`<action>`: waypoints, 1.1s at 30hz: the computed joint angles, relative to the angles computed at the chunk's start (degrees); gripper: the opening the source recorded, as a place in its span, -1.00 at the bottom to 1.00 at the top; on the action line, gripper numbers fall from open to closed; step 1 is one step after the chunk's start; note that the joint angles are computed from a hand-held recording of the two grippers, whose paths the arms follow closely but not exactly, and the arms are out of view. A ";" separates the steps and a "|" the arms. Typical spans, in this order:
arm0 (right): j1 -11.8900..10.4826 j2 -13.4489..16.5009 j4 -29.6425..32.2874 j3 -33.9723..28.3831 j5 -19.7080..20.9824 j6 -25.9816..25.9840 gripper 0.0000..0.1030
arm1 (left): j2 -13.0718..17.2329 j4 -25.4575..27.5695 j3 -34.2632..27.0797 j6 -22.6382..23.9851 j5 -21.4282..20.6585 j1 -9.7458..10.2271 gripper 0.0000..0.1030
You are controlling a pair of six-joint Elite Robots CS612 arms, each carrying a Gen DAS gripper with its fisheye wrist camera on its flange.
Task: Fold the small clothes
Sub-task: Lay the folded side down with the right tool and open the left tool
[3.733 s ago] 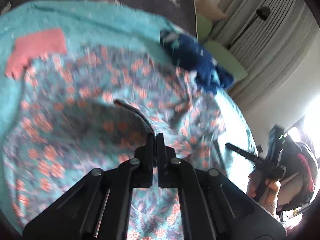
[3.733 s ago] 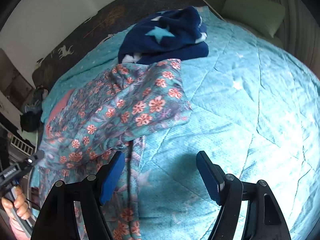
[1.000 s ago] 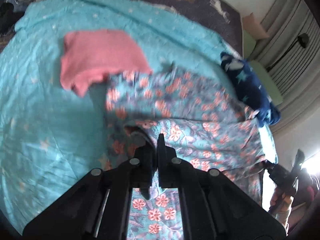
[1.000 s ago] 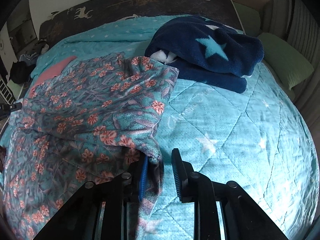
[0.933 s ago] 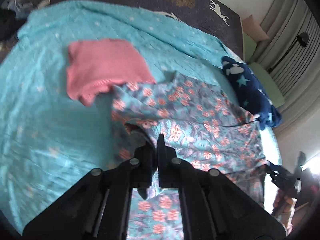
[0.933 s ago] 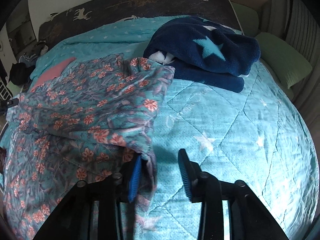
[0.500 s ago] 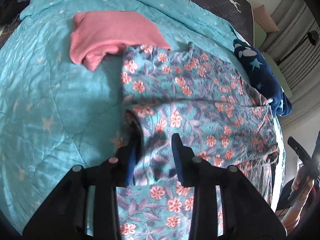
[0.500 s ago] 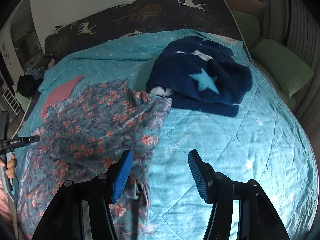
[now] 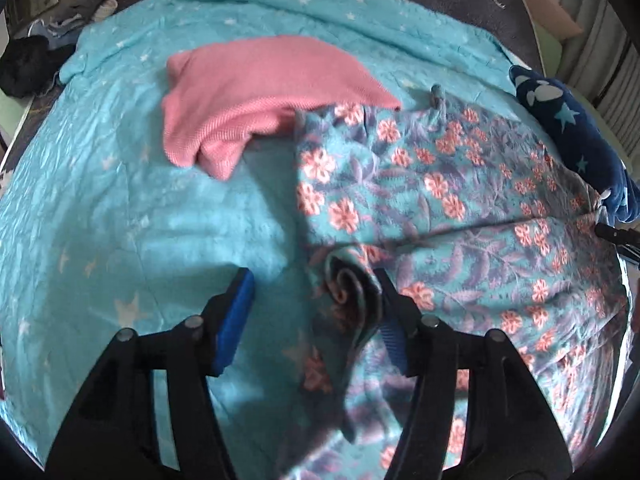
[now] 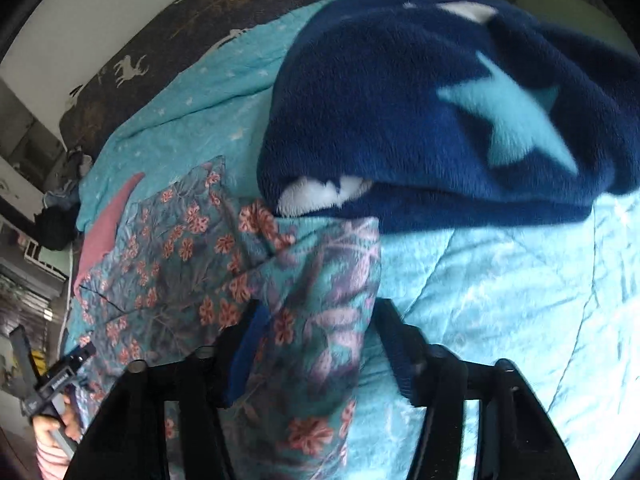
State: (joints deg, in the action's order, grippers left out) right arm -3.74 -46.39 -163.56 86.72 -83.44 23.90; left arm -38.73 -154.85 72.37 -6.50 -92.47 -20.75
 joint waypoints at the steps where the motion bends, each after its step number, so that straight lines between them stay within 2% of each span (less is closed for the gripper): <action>1: -0.13 -0.05 -0.37 0.12 0.36 -0.05 -0.87 | 0.02 0.33 -0.22 -0.45 -0.15 0.06 0.10; 2: -0.28 -0.17 -1.58 0.57 0.68 0.74 -0.87 | -0.11 -0.10 -0.26 -1.64 -1.81 0.33 -0.02; 3: -0.41 -0.33 -3.05 1.11 0.86 1.47 -0.87 | -0.21 -1.08 -0.17 -2.64 -4.60 0.77 -0.22; 5: -0.62 -0.60 -5.57 2.13 1.67 1.71 -0.82 | -0.48 -3.68 0.20 -5.06 -10.50 1.72 -0.25; 8: -0.95 -0.78 -3.84 2.53 2.28 1.10 -0.69 | -0.54 -6.94 0.15 -7.66 -14.33 2.60 -0.25; 10: -1.30 -0.74 -4.30 2.84 3.10 2.05 -0.59 | -0.27 -6.87 -0.48 -8.27 -15.57 2.94 -0.24; 15: -1.90 -0.97 -5.97 3.80 4.93 3.76 -0.42 | 0.42 2.04 -2.45 -5.37 -13.38 2.21 -0.24; 16: -1.83 -1.01 -5.67 3.71 4.72 3.40 -0.40 | 0.53 2.65 -2.55 -4.99 -13.41 2.07 -0.49; 17: -1.71 -0.96 -5.32 3.48 4.44 3.05 -0.38 | 0.42 1.46 -2.06 -5.23 -12.72 1.83 -0.84; 19: -1.47 -0.82 -4.78 3.05 3.80 2.69 -0.36 | -0.18 -3.82 -0.36 -8.17 -13.17 1.88 -0.83; 20: -1.40 -0.75 -4.69 2.90 3.57 2.56 -0.36 | -0.40 -9.25 0.76 -9.80 -14.59 2.18 -0.83; 23: -1.19 -0.37 -4.55 2.29 3.26 2.88 -0.34 | -0.54 -15.40 1.33 -9.51 -14.56 2.56 -0.82; 27: -1.32 -0.29 -5.88 2.68 3.87 3.50 -0.25 | -0.38 -16.16 1.42 -8.42 -4.64 1.94 -0.81; 28: -1.34 -0.31 -5.89 2.77 3.91 3.43 -0.25 | -0.35 -15.66 1.44 -8.87 -4.06 2.17 -0.81; 30: -1.40 -0.40 -5.98 2.97 4.00 3.53 -0.24 | -0.31 -13.87 1.42 -11.76 -6.45 2.98 -0.81; 32: -1.52 -0.65 -6.08 3.29 4.04 3.67 -0.23 | -0.90 -13.36 2.41 -12.14 -9.03 3.37 -0.64; 33: -1.53 -0.85 -5.99 3.48 3.91 3.81 -0.22 | -1.37 -13.10 3.14 -11.20 -9.43 3.26 -0.43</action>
State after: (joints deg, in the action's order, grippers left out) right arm -5.27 -47.25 -169.55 90.20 -79.53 27.70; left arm -40.10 -167.95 75.50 -17.70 -101.89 -17.49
